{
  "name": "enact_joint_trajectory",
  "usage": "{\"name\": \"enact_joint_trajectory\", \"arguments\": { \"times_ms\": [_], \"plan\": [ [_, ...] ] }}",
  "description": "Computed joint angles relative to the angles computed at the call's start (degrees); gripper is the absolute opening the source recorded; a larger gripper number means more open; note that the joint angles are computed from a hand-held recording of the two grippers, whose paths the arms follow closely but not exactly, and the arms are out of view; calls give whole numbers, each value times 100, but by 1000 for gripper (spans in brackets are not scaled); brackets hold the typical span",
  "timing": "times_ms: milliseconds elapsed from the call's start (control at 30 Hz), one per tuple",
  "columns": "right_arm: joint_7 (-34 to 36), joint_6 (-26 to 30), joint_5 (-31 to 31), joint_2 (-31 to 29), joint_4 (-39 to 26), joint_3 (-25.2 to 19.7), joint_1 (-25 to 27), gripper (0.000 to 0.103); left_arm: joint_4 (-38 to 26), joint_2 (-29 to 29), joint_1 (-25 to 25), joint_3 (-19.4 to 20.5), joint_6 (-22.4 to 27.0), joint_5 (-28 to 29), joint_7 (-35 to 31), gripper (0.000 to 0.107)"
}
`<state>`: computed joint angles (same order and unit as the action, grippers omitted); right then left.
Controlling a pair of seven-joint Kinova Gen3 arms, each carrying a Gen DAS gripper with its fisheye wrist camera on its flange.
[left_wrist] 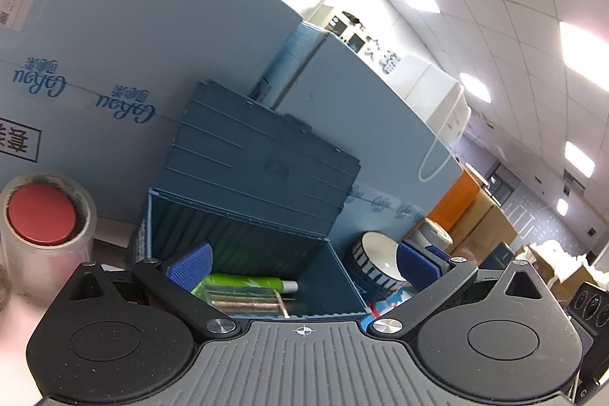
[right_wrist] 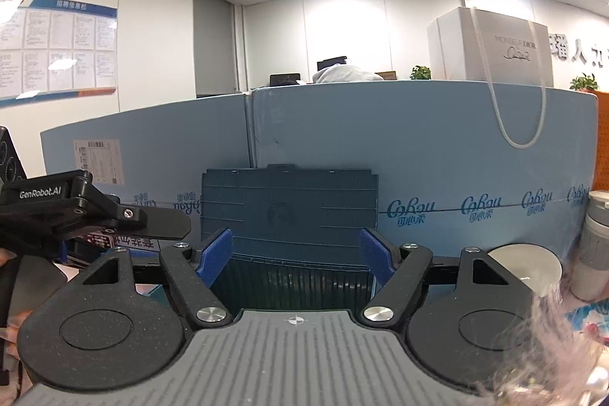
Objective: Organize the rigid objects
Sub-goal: 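Withdraw the right gripper from the box while the left tool returns to the mat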
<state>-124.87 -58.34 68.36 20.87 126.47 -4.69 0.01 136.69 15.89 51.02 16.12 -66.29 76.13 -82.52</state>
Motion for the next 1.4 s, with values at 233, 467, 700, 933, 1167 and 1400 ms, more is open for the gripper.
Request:
{"name": "enact_joint_trajectory", "arguments": {
  "times_ms": [233,467,700,933,1167,1400],
  "plan": [
    [-31,-216,-72,-11,121,81,229,79,-124,38,-113,-29,252,-329,-164,103],
    [2,-403,-288,-76,369,212,580,87,-457,129,-163,-55,549,-318,-749,103],
    [579,-961,-894,2,945,342,1060,103,-565,215,-173,-69,723,-775,-944,103],
    [807,-1539,-1533,610,1276,373,1638,103,-753,376,-13,-282,981,-1318,-1096,103],
    [531,-1915,-2145,1195,1230,336,2132,103,-985,889,-664,267,931,-2869,-588,103],
    [-609,-2484,-2118,2213,907,189,2666,103,-2185,1595,-169,-785,1890,-2948,-1711,103]
  ]
}}
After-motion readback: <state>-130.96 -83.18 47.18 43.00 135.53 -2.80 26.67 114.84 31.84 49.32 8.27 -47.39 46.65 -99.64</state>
